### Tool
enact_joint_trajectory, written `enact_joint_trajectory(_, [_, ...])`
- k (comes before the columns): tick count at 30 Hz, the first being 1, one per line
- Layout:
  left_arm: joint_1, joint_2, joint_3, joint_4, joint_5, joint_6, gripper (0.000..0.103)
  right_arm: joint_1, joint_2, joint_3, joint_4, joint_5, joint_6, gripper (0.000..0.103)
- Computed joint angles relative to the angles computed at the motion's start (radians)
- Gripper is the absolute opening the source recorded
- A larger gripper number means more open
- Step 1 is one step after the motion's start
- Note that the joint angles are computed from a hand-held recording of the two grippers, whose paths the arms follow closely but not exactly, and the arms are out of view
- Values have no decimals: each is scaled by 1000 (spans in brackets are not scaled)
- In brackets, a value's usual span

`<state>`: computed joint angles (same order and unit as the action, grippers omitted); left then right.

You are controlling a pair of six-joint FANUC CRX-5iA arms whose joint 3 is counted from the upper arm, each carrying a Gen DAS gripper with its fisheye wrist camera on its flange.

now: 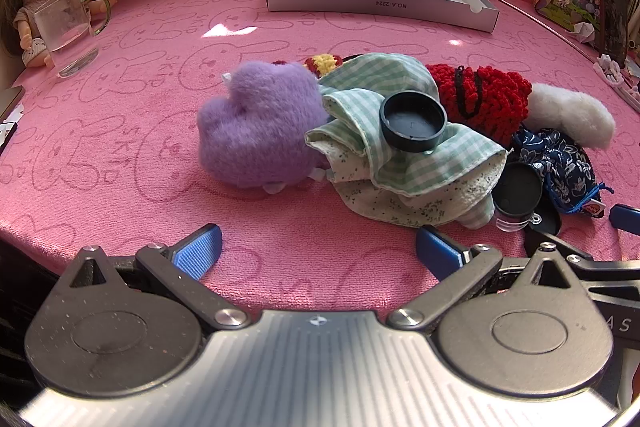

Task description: Organize objects

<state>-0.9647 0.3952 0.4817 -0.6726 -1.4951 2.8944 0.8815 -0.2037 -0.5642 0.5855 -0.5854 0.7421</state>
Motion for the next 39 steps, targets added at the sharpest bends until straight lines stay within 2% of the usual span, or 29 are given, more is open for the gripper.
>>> enact_joint_trajectory(8, [-15, -11, -20, -23, 13, 7, 103, 9, -19, -34, 46, 23, -32, 103])
enact_joint_trajectory(12, [-26, -16, -31, -41, 20, 13, 103, 21, -35, -29, -21, 30, 35, 101])
enact_joint_trajectory(17, [-37, -24, -47, -62, 35, 15, 103, 36, -57, -29, -68, 40, 88, 91])
enact_joint_trajectory(22, [-50, -60, -91, -81, 86, 34, 103, 31, -63, -17, -109, 40, 119, 78])
enact_joint_trajectory(24, [-66, -73, -97, -116, 96, 39, 96, 27, -64, -6, -139, 38, 141, 75])
enact_joint_trajectory(28, [-97, -70, -74, -190, 67, 30, 79, 27, -61, -1, -144, 37, 146, 70])
enact_joint_trajectory(30, [-102, -79, -80, -204, 84, 41, 64, 27, -58, -4, -123, 38, 129, 65])
enact_joint_trajectory(32, [-104, -97, -97, -211, 117, 54, 55, 25, -52, -2, -112, 37, 119, 52])
enact_joint_trajectory(33, [-108, -102, -101, -221, 128, 61, 52, 24, -50, -1, -108, 37, 115, 50])
enact_joint_trajectory(39, [-138, -98, -90, -311, 151, 47, 51, 18, -43, -6, -100, 64, 110, 49])
